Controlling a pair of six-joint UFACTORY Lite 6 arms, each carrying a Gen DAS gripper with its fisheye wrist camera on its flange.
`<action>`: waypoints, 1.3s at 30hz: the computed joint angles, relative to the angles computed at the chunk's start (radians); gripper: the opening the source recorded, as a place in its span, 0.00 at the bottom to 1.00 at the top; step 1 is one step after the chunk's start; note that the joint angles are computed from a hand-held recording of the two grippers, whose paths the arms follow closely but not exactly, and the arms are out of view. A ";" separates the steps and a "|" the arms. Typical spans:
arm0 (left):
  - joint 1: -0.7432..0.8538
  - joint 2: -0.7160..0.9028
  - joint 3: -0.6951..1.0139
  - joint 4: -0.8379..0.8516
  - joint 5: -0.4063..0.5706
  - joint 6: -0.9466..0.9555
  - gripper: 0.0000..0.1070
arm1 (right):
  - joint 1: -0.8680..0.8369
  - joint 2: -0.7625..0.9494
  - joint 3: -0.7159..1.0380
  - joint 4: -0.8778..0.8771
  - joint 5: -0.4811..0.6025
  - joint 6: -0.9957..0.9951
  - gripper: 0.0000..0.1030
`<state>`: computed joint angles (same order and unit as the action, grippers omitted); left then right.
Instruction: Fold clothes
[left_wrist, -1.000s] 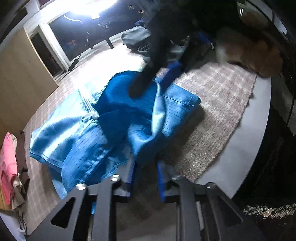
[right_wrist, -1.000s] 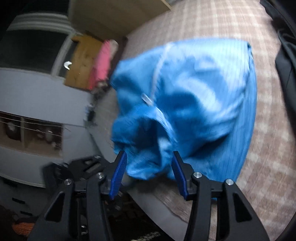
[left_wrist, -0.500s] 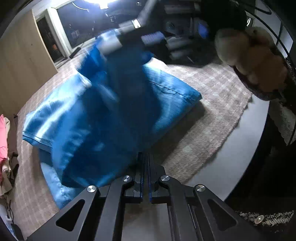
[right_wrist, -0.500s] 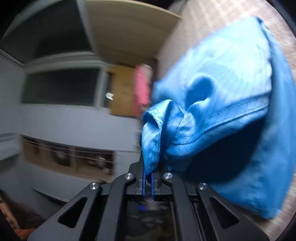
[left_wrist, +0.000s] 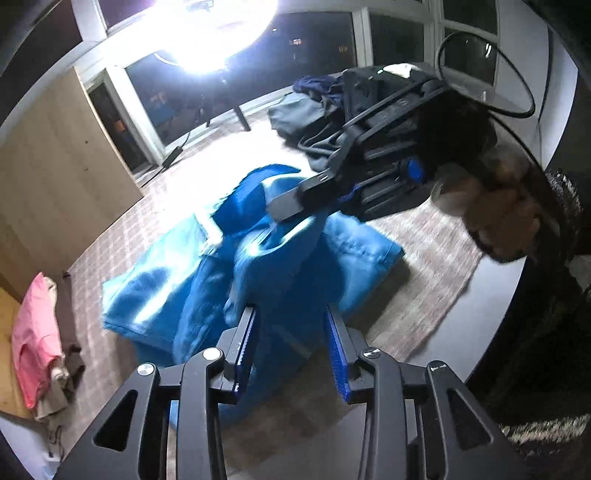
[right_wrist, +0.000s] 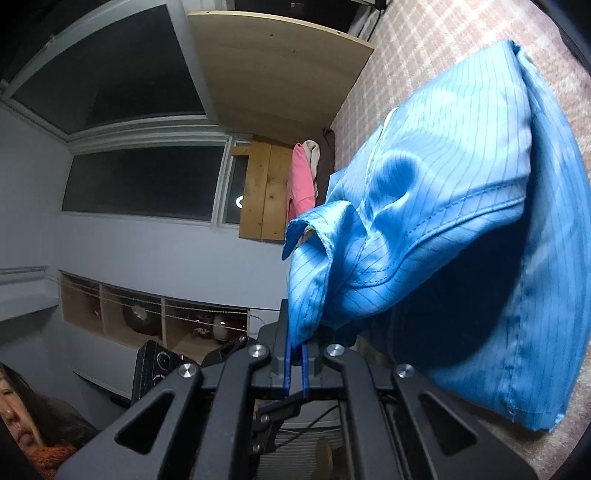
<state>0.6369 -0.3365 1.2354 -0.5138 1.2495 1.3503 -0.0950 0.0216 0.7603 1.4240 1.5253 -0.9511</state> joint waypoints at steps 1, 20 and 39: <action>0.021 -0.005 0.010 -0.006 0.020 0.010 0.32 | -0.009 -0.004 0.002 -0.010 -0.003 0.001 0.04; -0.120 0.089 -0.173 0.012 -0.179 -0.022 0.02 | -0.103 -0.073 0.174 -0.416 -0.173 0.127 0.15; -0.100 -0.024 -0.324 0.019 -0.209 0.003 0.01 | 0.073 0.406 0.663 -0.298 -0.182 0.341 0.02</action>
